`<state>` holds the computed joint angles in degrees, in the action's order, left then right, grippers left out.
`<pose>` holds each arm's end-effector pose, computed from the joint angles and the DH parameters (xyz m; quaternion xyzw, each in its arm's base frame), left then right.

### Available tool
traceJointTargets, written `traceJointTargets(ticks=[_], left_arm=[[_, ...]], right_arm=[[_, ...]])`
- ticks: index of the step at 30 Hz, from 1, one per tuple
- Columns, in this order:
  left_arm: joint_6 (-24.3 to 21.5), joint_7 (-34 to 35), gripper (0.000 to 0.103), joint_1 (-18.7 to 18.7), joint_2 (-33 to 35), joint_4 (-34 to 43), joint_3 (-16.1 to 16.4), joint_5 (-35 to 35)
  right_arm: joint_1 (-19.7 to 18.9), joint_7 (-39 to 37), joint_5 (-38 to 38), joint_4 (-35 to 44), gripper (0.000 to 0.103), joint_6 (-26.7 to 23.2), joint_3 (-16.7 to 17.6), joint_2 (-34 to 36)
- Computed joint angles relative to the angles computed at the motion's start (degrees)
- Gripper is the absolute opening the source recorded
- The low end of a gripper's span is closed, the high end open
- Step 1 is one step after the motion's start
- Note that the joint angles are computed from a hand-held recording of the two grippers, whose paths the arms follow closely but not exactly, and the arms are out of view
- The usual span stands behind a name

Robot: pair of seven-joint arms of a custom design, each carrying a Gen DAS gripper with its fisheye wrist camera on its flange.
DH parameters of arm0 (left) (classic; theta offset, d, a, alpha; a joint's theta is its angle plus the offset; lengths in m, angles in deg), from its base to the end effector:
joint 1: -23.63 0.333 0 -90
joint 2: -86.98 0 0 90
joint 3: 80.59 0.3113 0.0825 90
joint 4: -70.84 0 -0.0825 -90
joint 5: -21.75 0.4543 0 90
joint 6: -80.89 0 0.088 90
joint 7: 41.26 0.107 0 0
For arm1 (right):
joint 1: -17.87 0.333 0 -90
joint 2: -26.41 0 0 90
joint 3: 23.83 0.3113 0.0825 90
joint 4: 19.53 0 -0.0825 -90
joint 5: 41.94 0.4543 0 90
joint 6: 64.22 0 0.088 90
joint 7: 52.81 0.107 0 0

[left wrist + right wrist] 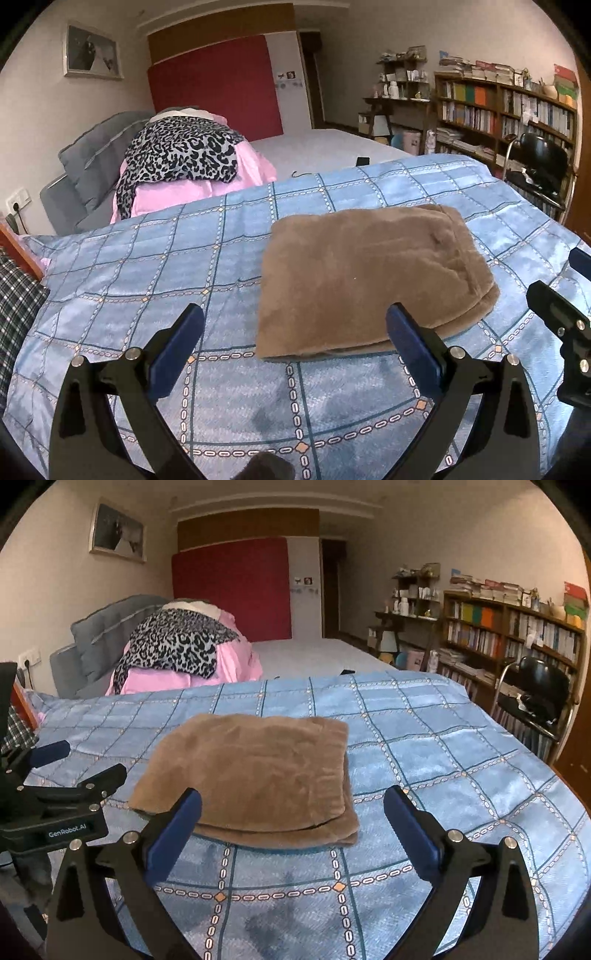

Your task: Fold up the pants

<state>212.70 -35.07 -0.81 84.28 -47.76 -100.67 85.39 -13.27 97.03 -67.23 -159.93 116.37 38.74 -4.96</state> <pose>0.4626 -0.4308 0.4539 -0.6311 0.6256 -0.2535 0.3822 0.4416 0.3400 0.4369 -0.6532 0.5687 -0.3116 0.3908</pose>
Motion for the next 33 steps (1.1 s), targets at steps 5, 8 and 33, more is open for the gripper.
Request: traceJointTargets(ticks=[5, 8, 33], left_arm=[[0.88, 0.10, 0.100, 0.36, -0.68, -0.52, 0.13, -0.17], [1.36, 0.12, 0.100, 0.58, -1.15, -0.87, 0.06, 0.05], [1.99, 1.49, 0.100, 0.86, -1.29, 0.68, -0.73, 1.18]], right_arm=[[-0.16, -0.25, -0.30, 0.62, 0.098, -0.32, 0.35, -0.49], [-0.39, -0.04, -0.18, 0.95, 0.098, -0.51, 0.56, -0.81], [0.20, 4.45, -5.72, 2.62, 0.098, -3.44, 0.48, -0.88]])
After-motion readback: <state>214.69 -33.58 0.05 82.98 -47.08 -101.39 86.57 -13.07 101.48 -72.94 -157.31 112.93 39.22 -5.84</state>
